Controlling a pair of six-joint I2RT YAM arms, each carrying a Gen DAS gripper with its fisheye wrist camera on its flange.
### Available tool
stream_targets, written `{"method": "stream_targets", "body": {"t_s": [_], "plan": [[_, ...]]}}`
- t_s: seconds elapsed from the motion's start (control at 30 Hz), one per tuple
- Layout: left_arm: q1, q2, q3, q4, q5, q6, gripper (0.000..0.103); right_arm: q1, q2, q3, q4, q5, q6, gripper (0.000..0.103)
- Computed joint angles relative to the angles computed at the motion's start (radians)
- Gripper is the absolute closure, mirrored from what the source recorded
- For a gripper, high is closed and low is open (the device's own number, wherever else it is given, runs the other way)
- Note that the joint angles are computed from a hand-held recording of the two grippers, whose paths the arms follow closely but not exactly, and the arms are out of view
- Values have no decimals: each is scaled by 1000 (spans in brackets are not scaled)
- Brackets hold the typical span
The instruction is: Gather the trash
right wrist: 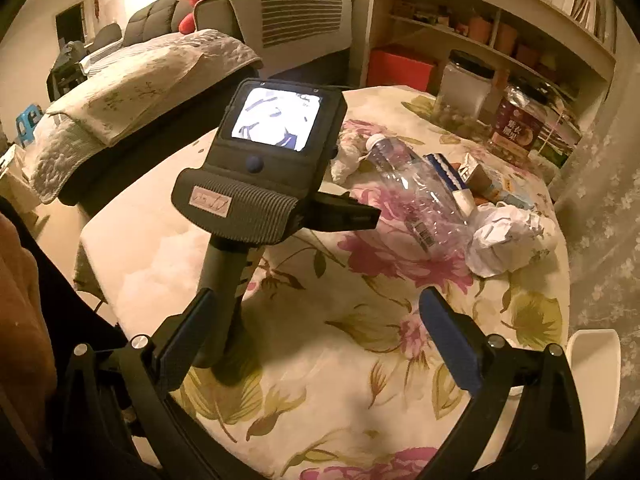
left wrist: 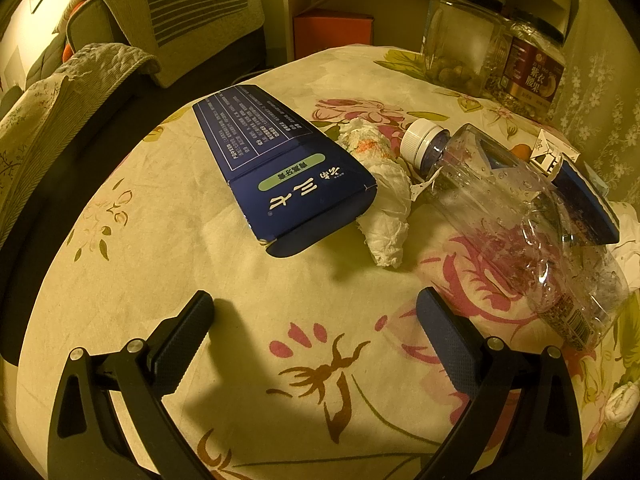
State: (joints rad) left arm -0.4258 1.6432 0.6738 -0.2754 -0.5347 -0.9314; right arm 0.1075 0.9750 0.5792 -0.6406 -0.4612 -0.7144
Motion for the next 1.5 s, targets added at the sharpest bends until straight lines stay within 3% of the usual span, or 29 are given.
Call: {"method": "stream_targets", "body": {"t_s": [0.37, 0.53, 1.23, 1.5], "plan": [[1, -1, -1, 0, 0, 1, 5, -3, 8, 6, 5, -1, 15, 7], [1, -1, 0, 0, 0, 1, 5, -2, 4, 0, 9, -8, -45, 7], [1, -2, 0, -1, 0, 1, 5, -5, -28, 5, -30, -12, -100, 7], [1, -2, 0, -1, 0, 2, 5, -18, 3, 27, -35, -16, -60, 7]]}}
